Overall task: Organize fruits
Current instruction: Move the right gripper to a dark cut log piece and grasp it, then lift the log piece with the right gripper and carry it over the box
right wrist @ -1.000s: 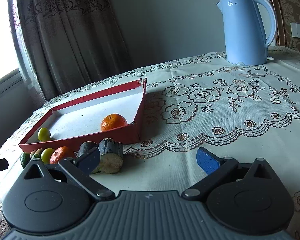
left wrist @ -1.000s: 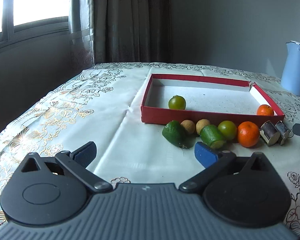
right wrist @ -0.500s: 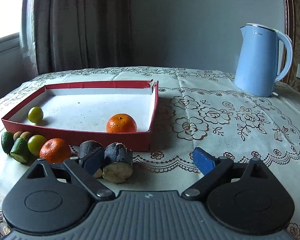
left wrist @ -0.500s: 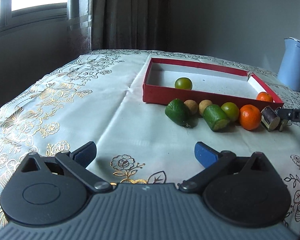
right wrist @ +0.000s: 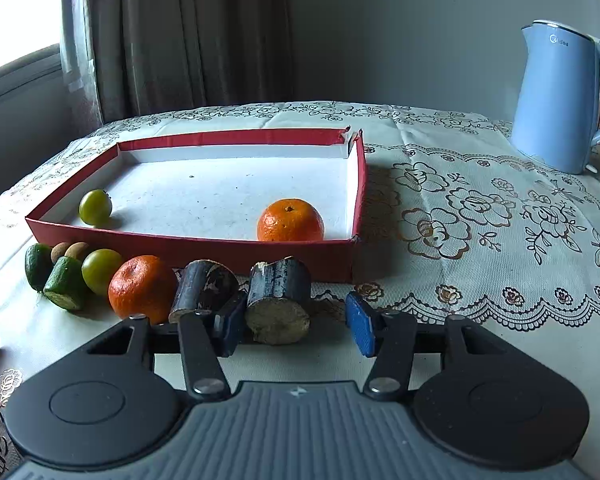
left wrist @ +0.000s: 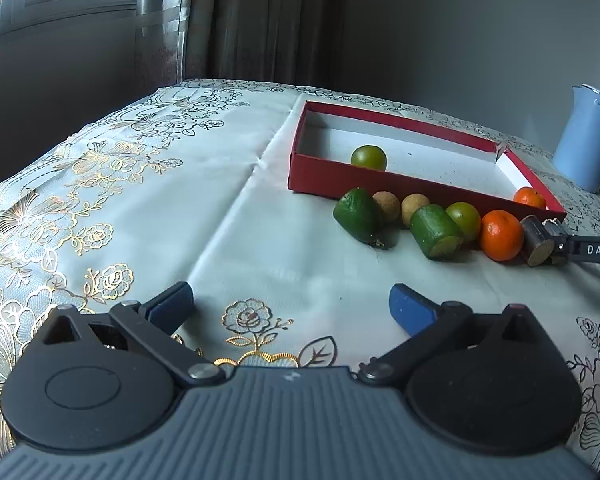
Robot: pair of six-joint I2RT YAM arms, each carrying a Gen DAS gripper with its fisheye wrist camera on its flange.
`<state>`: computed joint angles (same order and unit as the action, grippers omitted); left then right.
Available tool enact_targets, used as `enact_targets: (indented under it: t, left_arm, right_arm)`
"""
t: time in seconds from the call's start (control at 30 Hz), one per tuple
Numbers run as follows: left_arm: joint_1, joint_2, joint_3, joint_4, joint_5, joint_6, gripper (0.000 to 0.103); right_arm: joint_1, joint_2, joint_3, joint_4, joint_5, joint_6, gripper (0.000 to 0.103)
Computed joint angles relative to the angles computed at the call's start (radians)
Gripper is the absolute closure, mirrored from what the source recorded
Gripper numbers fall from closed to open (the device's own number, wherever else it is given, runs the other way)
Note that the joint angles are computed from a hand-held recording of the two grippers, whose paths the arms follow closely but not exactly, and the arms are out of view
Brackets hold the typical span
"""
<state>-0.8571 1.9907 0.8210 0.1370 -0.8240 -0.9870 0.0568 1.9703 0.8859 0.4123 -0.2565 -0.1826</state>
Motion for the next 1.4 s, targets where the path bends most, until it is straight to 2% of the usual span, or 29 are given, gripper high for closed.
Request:
enact_targets:
  t: [0.07,0.2,0.33,0.87,1.4]
  left_arm:
    - [0.0,0.0,0.0,0.001,0.001,-0.001,0.0]
    - [0.002,-0.001,-0.002,0.004,0.003,0.0,0.0]
    - [0.003,-0.001,-0.002,0.002,0.005,0.0,0.0]
    - [0.002,0.004,0.008,-0.02,0.005,-0.002,0.0]
    - [-0.001,0.013,0.039,-0.074,0.002,-0.014,0.0]
  right_arm:
    - [-0.002,0.001,0.002,-0.005,-0.014,-0.004,0.059]
    - [-0.001,0.0,0.0,-0.002,-0.014,-0.001,0.062]
    - [-0.004,0.001,0.003,-0.006,-0.033,-0.007,0.07]
    - [-0.003,-0.005,-0.01,0.002,-0.03,-0.009,0.071]
    - [0.0,-0.07,-0.138,0.093,-0.001,-0.028,0.071]
